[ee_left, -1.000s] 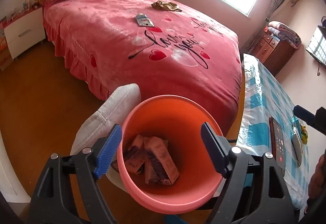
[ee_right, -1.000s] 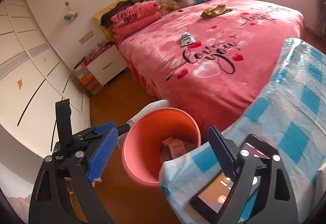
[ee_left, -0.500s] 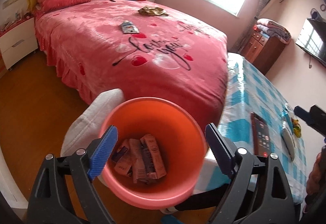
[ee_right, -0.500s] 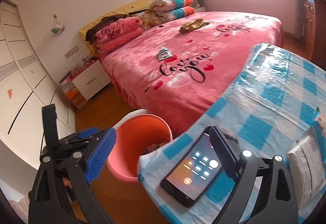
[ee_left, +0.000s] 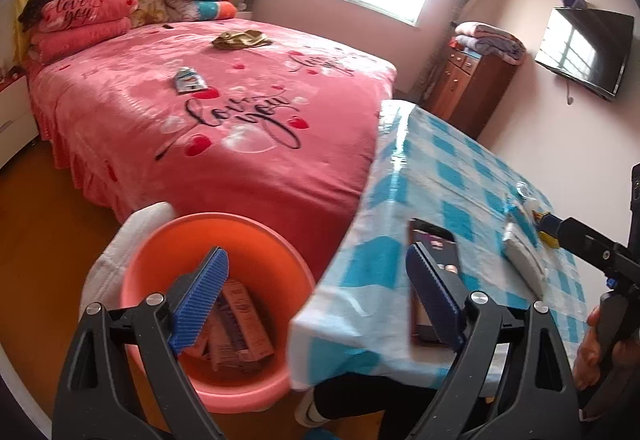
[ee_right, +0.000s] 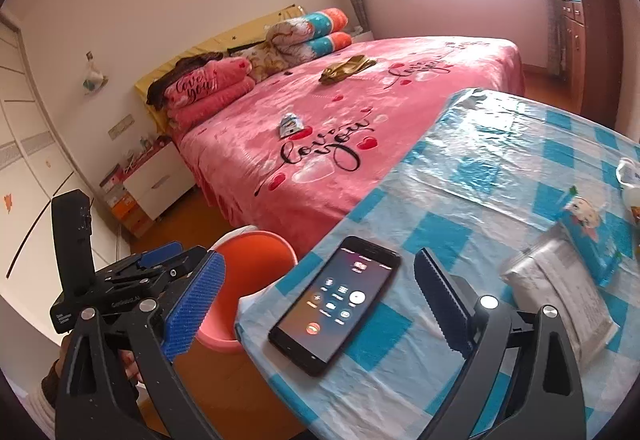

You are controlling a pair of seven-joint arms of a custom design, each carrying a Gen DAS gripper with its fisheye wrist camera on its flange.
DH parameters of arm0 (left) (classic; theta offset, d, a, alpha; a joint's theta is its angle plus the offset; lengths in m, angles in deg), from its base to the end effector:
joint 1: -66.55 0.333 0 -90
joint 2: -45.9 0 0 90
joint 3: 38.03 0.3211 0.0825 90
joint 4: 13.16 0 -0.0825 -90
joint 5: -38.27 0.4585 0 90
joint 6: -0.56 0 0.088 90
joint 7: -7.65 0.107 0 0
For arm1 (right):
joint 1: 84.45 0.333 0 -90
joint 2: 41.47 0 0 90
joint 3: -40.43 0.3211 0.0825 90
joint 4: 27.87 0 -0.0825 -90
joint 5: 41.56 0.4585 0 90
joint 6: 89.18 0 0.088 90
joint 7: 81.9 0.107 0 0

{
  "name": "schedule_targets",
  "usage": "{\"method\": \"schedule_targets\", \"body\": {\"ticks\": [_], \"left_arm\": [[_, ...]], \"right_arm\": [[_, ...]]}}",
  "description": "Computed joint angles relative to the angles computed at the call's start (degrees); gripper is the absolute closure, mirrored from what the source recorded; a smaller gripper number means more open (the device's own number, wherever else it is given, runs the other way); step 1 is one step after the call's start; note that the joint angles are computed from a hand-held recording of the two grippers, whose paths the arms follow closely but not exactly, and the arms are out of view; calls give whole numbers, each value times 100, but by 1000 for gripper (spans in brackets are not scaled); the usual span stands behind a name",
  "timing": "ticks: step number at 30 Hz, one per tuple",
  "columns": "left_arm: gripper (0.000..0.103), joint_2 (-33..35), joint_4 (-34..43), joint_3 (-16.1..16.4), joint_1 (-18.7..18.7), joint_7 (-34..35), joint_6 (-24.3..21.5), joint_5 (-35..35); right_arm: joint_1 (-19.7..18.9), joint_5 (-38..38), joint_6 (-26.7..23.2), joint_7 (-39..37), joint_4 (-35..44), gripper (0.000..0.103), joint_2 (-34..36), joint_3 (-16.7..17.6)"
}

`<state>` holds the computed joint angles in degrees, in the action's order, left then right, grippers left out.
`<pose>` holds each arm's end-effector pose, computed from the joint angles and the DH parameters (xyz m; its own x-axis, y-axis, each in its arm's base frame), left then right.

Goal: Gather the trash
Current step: 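Move both open tools back over the checked table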

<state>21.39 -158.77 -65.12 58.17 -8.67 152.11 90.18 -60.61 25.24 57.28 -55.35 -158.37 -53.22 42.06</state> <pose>0.4028 -0.3081 0.4102 0.3578 -0.8949 0.2666 -0.5495 -0.4326 -0.7148 0.5296 0.2382 0.4546 0.7112 -0.6178 -0.3354 -0.6104 -0.3060 -0.7306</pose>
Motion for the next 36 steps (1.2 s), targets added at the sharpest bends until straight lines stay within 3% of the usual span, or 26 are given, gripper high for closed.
{"method": "schedule_targets", "body": {"ticks": [10, 36], "left_arm": [[12, 609, 655, 34, -138, 18, -30, 351], [12, 2032, 2085, 592, -1173, 483, -445, 626]], "right_arm": [[-138, 291, 105, -177, -135, 9, -127, -169], [-596, 940, 318, -764, -315, 9, -198, -421]]}}
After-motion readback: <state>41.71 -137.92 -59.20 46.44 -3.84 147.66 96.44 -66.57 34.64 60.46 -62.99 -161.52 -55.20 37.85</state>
